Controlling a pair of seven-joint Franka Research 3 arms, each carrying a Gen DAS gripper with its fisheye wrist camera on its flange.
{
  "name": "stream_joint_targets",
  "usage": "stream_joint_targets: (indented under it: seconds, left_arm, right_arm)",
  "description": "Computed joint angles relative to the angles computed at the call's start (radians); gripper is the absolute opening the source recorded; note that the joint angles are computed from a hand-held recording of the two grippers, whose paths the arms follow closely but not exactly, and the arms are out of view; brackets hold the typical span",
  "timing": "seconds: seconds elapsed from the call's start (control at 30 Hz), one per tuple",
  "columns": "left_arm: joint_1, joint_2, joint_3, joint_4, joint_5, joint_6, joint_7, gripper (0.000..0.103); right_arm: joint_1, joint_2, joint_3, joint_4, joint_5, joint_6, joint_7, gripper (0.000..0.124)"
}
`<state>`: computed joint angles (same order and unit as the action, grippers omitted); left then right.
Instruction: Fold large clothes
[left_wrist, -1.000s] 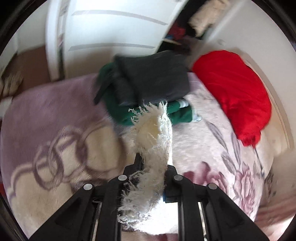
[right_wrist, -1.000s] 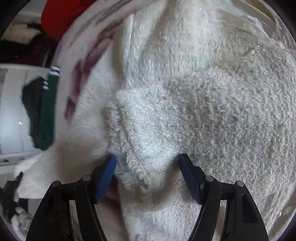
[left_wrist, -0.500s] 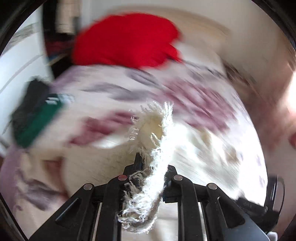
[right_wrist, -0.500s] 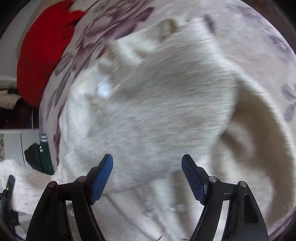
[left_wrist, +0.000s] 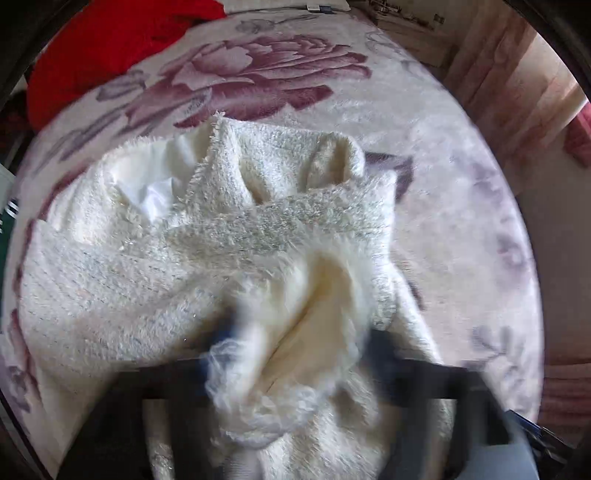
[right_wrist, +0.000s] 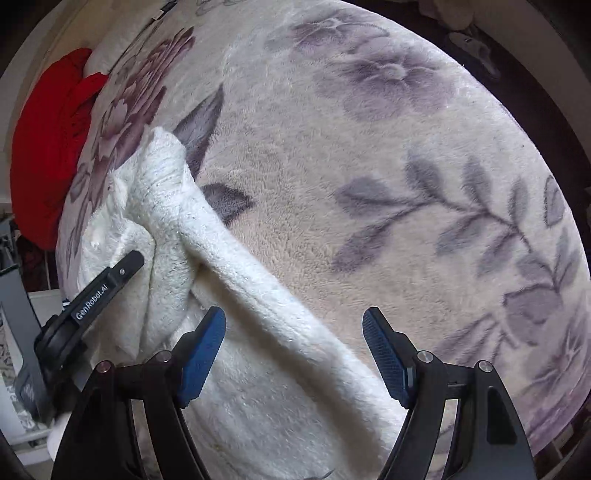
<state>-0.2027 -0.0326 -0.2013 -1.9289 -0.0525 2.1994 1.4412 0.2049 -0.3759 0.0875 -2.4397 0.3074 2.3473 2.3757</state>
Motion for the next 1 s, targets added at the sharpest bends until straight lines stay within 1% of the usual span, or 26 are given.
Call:
stream_joint_targets:
  seconds: [0.03, 0.1, 0.13, 0.2, 0.27, 0.3, 0.37, 0.4, 0.43, 0.47, 0.53, 0.57, 0.6, 0.63, 0.67, 0.7, 0.73, 0.87, 0.93, 0.97, 1.0]
  left_arm:
    - [0.004, -0.019, 0.006, -0.007, -0.032, -0.007, 0.016, 0.095]
    - [0.021, -0.081, 0.034, -0.025, -0.113, -0.036, 0.061, 0.096]
    - [0.030, -0.110, 0.045, -0.034, -0.112, -0.051, 0.066, 0.096]
    - [0.054, -0.161, 0.051, -0.060, -0.023, -0.059, 0.023, 0.096]
    - [0.091, -0.213, 0.069, -0.103, 0.067, -0.045, -0.013, 0.096]
    - [0.118, -0.241, 0.076, -0.128, 0.131, -0.040, -0.044, 0.096]
    - [0.164, -0.270, 0.092, -0.167, 0.225, -0.035, -0.083, 0.096]
    - [0.187, -0.276, 0.101, -0.182, 0.268, -0.041, -0.099, 0.096]
    - [0.210, -0.273, 0.109, -0.191, 0.308, -0.056, -0.108, 0.096]
    - [0.226, -0.275, 0.120, -0.203, 0.330, -0.063, -0.109, 0.096]
    - [0.260, -0.270, 0.138, -0.221, 0.369, -0.067, -0.129, 0.096]
    - [0.272, -0.263, 0.143, -0.221, 0.378, -0.065, -0.136, 0.096]
    - [0.282, -0.258, 0.151, -0.220, 0.380, -0.063, -0.139, 0.096]
    - [0.292, -0.253, 0.157, -0.219, 0.380, -0.053, -0.147, 0.096]
    - [0.298, -0.248, 0.162, -0.212, 0.374, -0.047, -0.151, 0.096]
    - [0.302, -0.242, 0.169, -0.201, 0.360, -0.042, -0.149, 0.096]
    - [0.305, -0.232, 0.175, -0.187, 0.341, -0.031, -0.146, 0.096]
    - [0.306, -0.160, 0.171, -0.114, 0.297, 0.015, -0.150, 0.096]
    - [0.307, -0.110, 0.172, -0.082, 0.275, 0.047, -0.139, 0.096]
    - [0.309, -0.090, 0.168, -0.069, 0.281, 0.052, -0.139, 0.096]
    - [0.309, -0.063, 0.161, -0.056, 0.296, 0.049, -0.138, 0.096]
  right_arm:
    - [0.003, -0.012, -0.008, -0.007, 0.010, -0.001, -0.014, 0.078]
    - [0.003, -0.028, -0.021, -0.008, 0.025, -0.006, -0.042, 0.079]
    - [0.004, -0.031, -0.028, -0.004, 0.038, -0.002, -0.058, 0.079]
    - [0.007, -0.022, -0.032, 0.020, 0.065, 0.002, -0.075, 0.079]
    - [0.032, 0.027, -0.048, 0.068, 0.140, 0.040, -0.128, 0.079]
    - [0.046, 0.048, -0.056, 0.088, 0.181, 0.052, -0.161, 0.079]
    - [0.078, 0.124, -0.063, 0.153, 0.270, 0.084, -0.245, 0.079]
    - [0.092, 0.180, -0.065, 0.202, 0.308, 0.079, -0.297, 0.079]
    - [0.093, 0.236, -0.057, 0.252, 0.307, 0.058, -0.317, 0.079]
    - [0.092, 0.284, -0.047, 0.301, 0.281, 0.018, -0.319, 0.079]
    - [0.091, 0.408, -0.029, 0.425, 0.222, -0.096, -0.313, 0.079]
    - [0.090, 0.451, -0.022, 0.465, 0.235, -0.135, -0.325, 0.078]
    - [0.090, 0.477, -0.012, 0.484, 0.269, -0.141, -0.343, 0.058]
    - [0.092, 0.489, -0.006, 0.500, 0.274, -0.142, -0.354, 0.007]
    - [0.098, 0.498, -0.002, 0.524, 0.241, -0.153, -0.351, 0.007]
    - [0.109, 0.484, -0.002, 0.533, 0.177, -0.128, -0.334, 0.006]
    - [0.114, 0.468, -0.002, 0.536, 0.142, -0.101, -0.326, 0.006]
    - [0.102, 0.439, -0.016, 0.589, 0.060, -0.042, -0.292, 0.006]
    - [0.099, 0.472, -0.025, 0.655, -0.044, -0.048, -0.263, 0.006]
    - [0.094, 0.491, -0.026, 0.680, -0.056, -0.054, -0.282, 0.006]
    - [0.084, 0.524, -0.027, 0.717, -0.043, -0.084, -0.327, 0.006]
